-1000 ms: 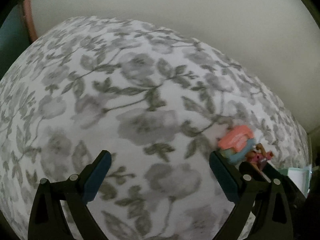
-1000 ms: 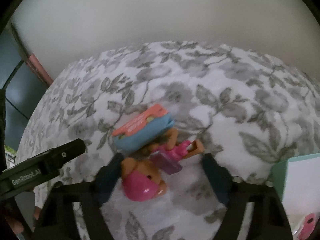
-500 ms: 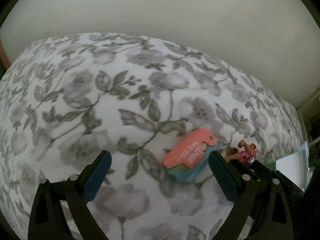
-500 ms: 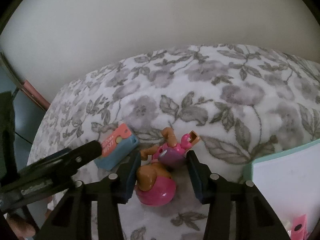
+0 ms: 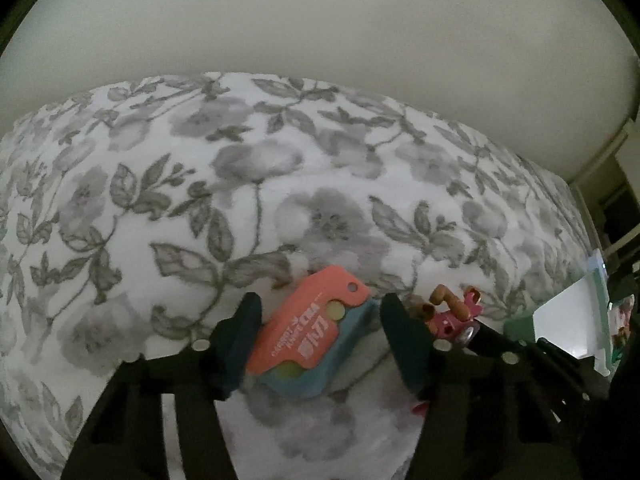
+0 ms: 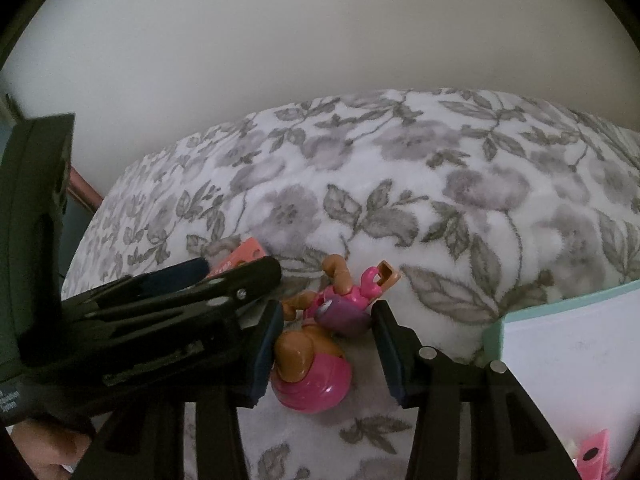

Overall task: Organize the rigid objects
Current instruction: 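Grasp the pink toy figure with the right gripper while the left grasps the orange-and-blue card holder, then carry the pink toy figure and card holder into the tray and open both grippers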

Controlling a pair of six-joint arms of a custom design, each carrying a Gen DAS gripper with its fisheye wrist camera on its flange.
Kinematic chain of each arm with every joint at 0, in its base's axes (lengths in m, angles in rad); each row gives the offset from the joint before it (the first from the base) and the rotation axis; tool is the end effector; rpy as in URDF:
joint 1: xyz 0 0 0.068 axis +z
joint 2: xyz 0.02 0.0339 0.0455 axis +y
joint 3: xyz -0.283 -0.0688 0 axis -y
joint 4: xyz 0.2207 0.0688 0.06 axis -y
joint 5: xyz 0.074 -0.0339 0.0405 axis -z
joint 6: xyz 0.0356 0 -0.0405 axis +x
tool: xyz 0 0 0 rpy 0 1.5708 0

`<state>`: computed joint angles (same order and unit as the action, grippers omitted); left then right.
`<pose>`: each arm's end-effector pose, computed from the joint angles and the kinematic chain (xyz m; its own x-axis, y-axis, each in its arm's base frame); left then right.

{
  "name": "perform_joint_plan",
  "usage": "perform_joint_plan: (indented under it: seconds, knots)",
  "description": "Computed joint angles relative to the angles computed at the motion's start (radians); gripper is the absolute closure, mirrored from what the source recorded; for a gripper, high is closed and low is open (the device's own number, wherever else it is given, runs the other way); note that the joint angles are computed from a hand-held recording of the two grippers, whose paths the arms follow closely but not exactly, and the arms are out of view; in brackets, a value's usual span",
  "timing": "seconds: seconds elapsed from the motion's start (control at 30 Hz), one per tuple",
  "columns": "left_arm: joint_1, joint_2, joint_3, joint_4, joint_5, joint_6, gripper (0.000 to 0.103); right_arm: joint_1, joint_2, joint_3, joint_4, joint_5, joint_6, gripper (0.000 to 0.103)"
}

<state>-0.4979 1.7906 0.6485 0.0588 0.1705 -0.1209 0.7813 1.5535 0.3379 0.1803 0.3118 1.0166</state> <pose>0.2423 -0.1386 0.1175 -0.8358 0.3190 -0.4469 0.4429 0.8727 -0.2053 0.1519 0.1353 0.1176 -0.7968 0.3496 -0.4929 0.2250 0.9286 0.2951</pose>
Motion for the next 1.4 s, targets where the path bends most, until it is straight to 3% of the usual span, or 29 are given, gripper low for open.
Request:
perform_joint_plan:
  seconds: [0.23,0.4,0.57,0.8,0.83,1.1,1.4]
  knots:
    - [0.015,-0.025,-0.039,0.012,0.010,-0.005,0.055,0.008,0.000,0.012,-0.022,0.002,-0.014,0.054]
    - [0.081,-0.080,-0.099,-0.018,0.028,-0.036,0.055,0.013,-0.026,-0.004,-0.024,-0.024,0.009,0.055]
    - [0.116,-0.162,-0.179,-0.053,0.013,-0.031,0.055,0.072,-0.052,0.012,-0.108,-0.021,0.065,0.055]
    - [0.074,-0.296,-0.292,-0.089,-0.065,-0.048,0.055,0.190,-0.119,0.027,-0.255,-0.025,0.198,0.061]
    - [0.064,-0.311,-0.304,-0.092,-0.075,-0.051,0.055,0.207,-0.128,0.032,-0.276,-0.021,0.211,0.072]
    - [-0.074,-0.381,-0.401,-0.101,-0.224,-0.078,0.056,0.341,-0.140,0.052,-0.372,-0.031,0.335,0.071]
    - [-0.051,-0.505,-0.466,-0.155,-0.230,-0.107,0.057,0.438,-0.146,0.038,-0.366,-0.049,0.431,0.070]
